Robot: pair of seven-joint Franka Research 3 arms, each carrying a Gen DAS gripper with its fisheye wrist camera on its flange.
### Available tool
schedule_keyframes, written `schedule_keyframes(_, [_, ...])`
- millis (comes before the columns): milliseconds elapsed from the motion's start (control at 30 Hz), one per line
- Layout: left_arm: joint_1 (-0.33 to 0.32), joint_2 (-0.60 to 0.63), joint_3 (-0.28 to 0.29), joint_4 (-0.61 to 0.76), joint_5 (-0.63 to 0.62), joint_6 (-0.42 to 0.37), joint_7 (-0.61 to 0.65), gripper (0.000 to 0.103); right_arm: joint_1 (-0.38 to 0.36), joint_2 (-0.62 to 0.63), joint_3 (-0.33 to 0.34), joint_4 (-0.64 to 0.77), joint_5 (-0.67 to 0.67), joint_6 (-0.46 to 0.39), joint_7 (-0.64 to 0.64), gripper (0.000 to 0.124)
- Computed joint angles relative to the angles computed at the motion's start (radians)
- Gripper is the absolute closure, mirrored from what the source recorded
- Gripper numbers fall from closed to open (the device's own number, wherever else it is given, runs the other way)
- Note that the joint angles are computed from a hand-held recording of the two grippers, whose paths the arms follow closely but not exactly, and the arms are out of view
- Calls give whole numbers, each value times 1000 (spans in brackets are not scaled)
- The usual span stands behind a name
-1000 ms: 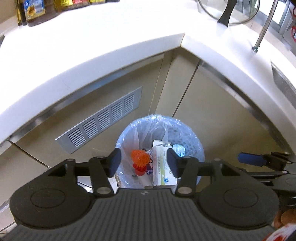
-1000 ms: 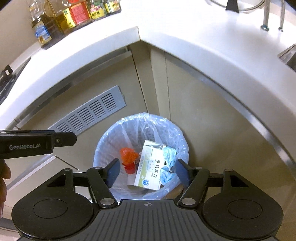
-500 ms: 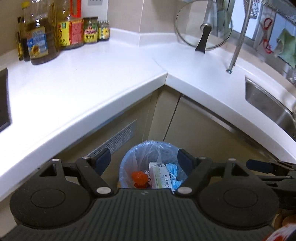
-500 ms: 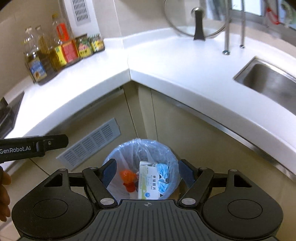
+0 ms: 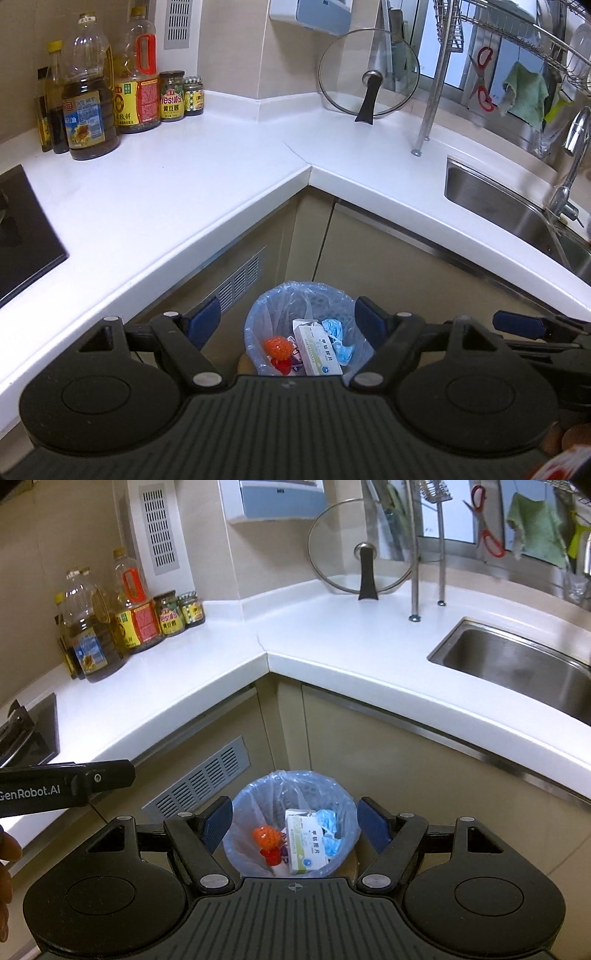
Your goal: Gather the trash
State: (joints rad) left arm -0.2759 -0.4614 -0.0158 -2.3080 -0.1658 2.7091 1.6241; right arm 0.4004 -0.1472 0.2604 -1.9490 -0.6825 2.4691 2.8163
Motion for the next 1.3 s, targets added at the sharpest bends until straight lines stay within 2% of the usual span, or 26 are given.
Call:
schedule_keyframes(233, [7,-37,-8,-7,12,-5,-19,26,-2,-6,3,19,-25,0,-9,49])
schedule_keyframes(400, [33,-40,-32,3,50,-8,-83,26,-6,-4,-9,23,2,36,-64,49])
schedule_keyframes(767, [42,-24,-58,23,106,-3,-195,26,-37,-15,-19,-3,52,108,-153,49])
schedule_keyframes(1300, [55,-26,-81,22,188,12,-312,20,-55,-22,-5,0,57,100,-155,49])
